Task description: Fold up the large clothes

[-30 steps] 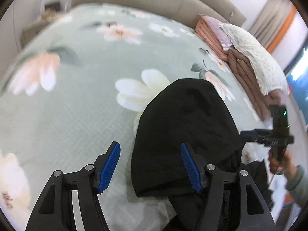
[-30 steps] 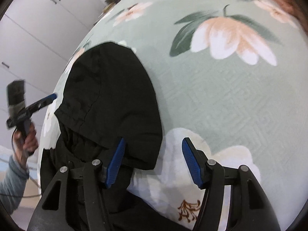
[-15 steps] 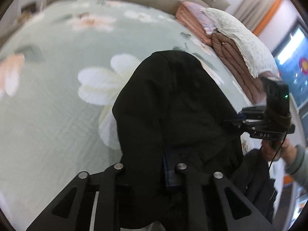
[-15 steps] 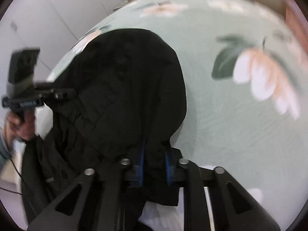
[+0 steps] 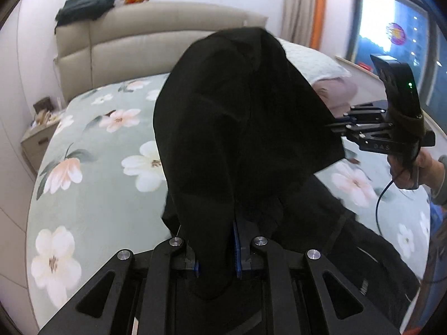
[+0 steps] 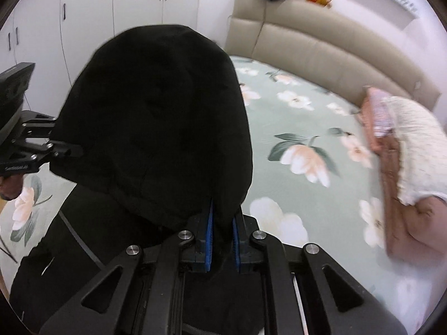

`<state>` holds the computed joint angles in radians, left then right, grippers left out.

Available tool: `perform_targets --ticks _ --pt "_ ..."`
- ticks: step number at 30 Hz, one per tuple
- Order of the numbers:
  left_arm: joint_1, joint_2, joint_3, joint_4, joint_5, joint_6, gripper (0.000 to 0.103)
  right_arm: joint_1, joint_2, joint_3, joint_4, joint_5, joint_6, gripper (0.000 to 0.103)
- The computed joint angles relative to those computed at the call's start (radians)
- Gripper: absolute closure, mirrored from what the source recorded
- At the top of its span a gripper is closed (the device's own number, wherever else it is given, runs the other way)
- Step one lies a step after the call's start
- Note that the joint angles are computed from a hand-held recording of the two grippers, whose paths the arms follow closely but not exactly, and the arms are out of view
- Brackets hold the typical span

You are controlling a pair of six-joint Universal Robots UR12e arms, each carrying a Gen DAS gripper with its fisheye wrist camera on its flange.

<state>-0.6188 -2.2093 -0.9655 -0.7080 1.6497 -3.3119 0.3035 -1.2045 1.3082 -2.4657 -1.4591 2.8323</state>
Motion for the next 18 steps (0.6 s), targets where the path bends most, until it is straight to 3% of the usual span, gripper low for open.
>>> perform_targets --ticks 1,3,6,8,11,13,14,15,18 --pt "-0.015 0.016 -0.025 0.009 0.022 0.001 0.086 0.010 -0.029 0.042 -0.020 -0.029 0.015 0.090" --pt "-0.056 0.033 -0.067 0.003 0.139 0.019 0.082 0.029 -0.072 0.120 -0.056 -0.107 0.028 0.090" --pt "-0.114 -0.007 -0.061 -0.127 0.413 0.006 0.074 0.054 -0.101 0.207 -0.056 -0.205 0.072 0.090" --pt "-0.124 -0.034 -0.068 -0.228 0.523 -0.077 0.074 0.064 -0.095 0.236 0.020 -0.256 0.120 0.090" --pt "-0.113 -0.027 -0.104 -0.356 0.558 -0.212 0.075 0.034 -0.098 0.246 0.161 -0.214 0.258 0.090" --pt "-0.100 0.026 -0.166 -0.333 0.517 -0.302 0.074 0.005 -0.117 0.253 0.190 -0.152 0.328 0.085" --pt "-0.095 0.046 -0.184 -0.321 0.507 -0.327 0.074 -0.005 -0.126 0.249 0.195 -0.143 0.340 0.076" --pt "-0.090 0.060 -0.188 -0.315 0.504 -0.335 0.074 -0.011 -0.130 0.246 0.193 -0.133 0.344 0.066" --pt "-0.075 0.064 -0.151 -0.212 0.490 -0.278 0.074 -0.026 -0.131 0.202 0.159 -0.056 0.368 0.058"
